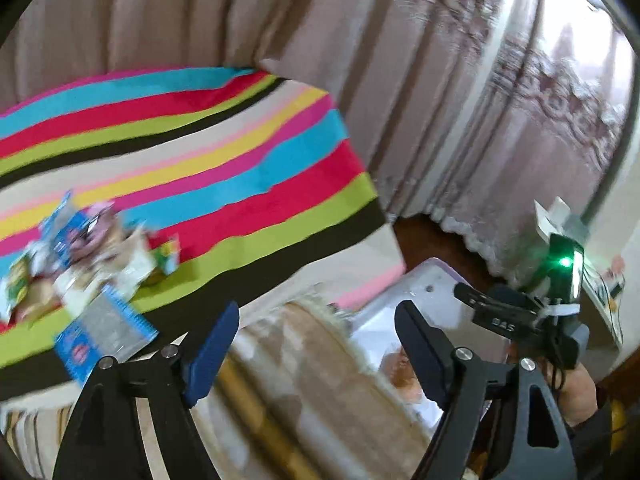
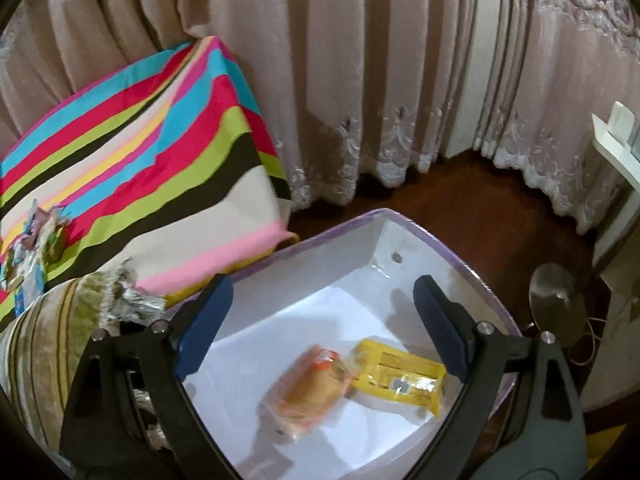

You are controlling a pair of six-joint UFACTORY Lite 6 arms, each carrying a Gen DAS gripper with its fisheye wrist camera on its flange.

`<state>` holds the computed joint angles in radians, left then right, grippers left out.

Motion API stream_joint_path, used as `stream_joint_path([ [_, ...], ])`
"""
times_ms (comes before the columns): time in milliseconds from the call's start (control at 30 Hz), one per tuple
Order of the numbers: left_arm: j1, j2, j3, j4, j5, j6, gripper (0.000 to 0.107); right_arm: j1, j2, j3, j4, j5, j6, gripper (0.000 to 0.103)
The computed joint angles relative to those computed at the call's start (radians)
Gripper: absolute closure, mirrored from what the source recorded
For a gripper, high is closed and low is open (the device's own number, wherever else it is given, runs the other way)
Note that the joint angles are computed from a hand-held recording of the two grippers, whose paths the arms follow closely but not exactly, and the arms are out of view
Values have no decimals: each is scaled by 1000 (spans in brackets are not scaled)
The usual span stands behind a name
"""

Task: Organize snacks
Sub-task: 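Return both grippers to the pile and grasp the blue-edged candy bag with the right gripper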

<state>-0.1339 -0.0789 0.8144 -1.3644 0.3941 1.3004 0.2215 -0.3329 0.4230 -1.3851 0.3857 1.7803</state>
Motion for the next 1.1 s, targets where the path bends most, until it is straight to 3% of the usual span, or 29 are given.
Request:
stream_joint_path([
  [467,446,-59,-119,35,99,2,26,353,220,183,0,-32,80,10],
  [600,553,-28,-120,15,125,50,26,430,356,326,87,-74,-18,10],
  [733,653,17,-104,17,166,76,26,492,501,491,248,-114,-195,10],
  [1100,844,141,-31,15,251,128,26,582,954,1078,908,41,-999,10],
])
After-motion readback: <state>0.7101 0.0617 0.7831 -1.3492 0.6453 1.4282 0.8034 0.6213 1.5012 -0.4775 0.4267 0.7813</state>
